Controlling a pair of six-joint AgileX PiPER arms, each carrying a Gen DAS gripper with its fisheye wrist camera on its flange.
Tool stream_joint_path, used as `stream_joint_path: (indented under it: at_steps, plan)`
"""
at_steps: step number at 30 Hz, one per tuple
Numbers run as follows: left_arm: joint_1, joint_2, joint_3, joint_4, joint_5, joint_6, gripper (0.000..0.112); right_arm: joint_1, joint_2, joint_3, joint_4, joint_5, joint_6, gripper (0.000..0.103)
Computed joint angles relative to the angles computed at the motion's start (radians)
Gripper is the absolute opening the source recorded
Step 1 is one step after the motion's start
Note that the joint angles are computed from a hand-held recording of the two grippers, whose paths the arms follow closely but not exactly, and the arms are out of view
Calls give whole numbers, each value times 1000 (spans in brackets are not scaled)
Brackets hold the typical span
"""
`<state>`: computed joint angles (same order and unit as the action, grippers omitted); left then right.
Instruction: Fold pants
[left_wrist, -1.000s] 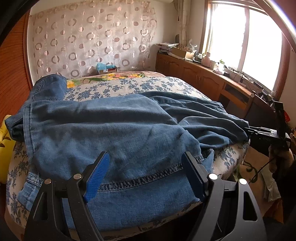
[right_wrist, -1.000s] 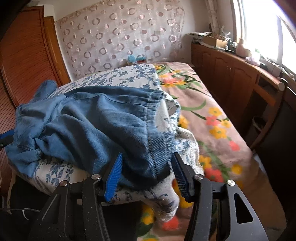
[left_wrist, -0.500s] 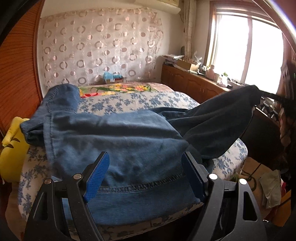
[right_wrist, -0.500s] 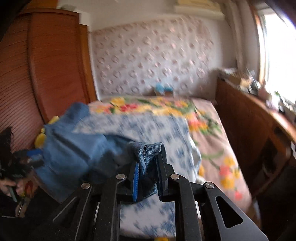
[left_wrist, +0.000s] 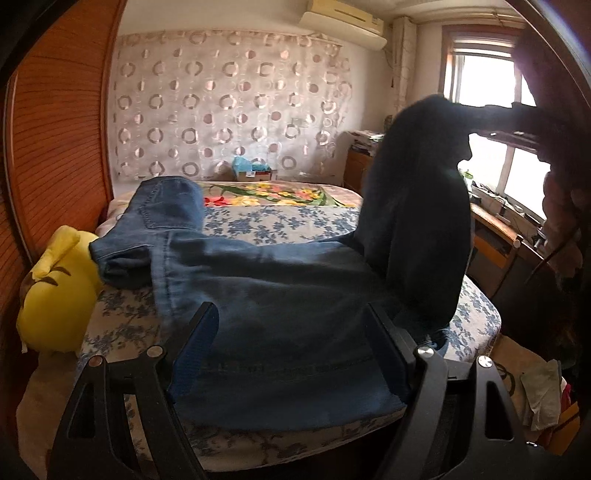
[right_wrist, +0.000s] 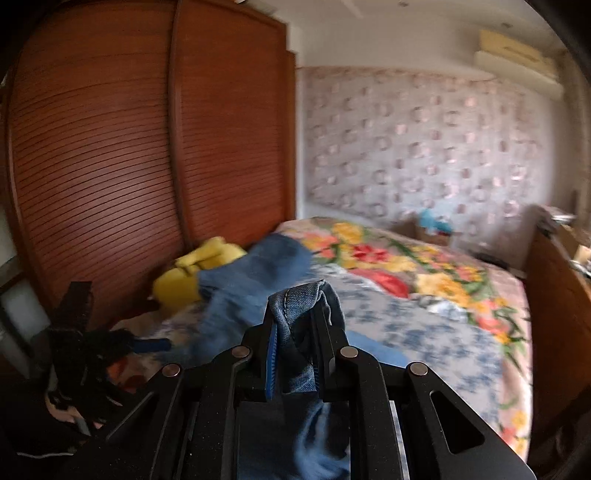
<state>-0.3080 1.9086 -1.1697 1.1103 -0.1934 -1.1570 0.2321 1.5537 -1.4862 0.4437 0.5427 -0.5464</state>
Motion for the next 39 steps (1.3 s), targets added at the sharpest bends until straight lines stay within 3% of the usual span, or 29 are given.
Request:
stream_joint_path:
  at_steps: [3, 5, 7, 13, 23, 28, 33, 35, 38, 39]
  plan:
    - [18, 2, 6, 30, -8, -34, 81, -9, 87, -83, -11, 50, -14, 20]
    - [29, 10, 2, 56, -10, -58, 81, -20, 122, -128, -20, 75, -5, 37]
    - [34, 17, 2, 58, -13, -59, 81, -41, 132, -155, -33, 98, 8, 42]
    - [45, 67, -34, 144, -12, -152, 81, 50, 75, -67, -241, 59, 238, 42]
    - [42, 165, -96, 306, 8, -292, 80, 48, 167, 21, -320, 18, 417, 43]
    - [45, 189, -108, 392, 8, -355, 69, 63, 172, 58, -331, 1, 487, 50]
    - [37, 204, -123, 459, 9, -389, 51, 92, 171, 81, -311, -11, 517, 51]
    - [33, 213, -137, 521, 14, -448, 50, 105, 190, 68, -319, -13, 536, 51]
    - [30, 218, -143, 507, 14, -427, 44, 104, 235, 33, -218, -30, 452, 51]
    - [27, 219, -150, 550, 11, -468, 37, 99, 248, 18, -173, -25, 410, 51]
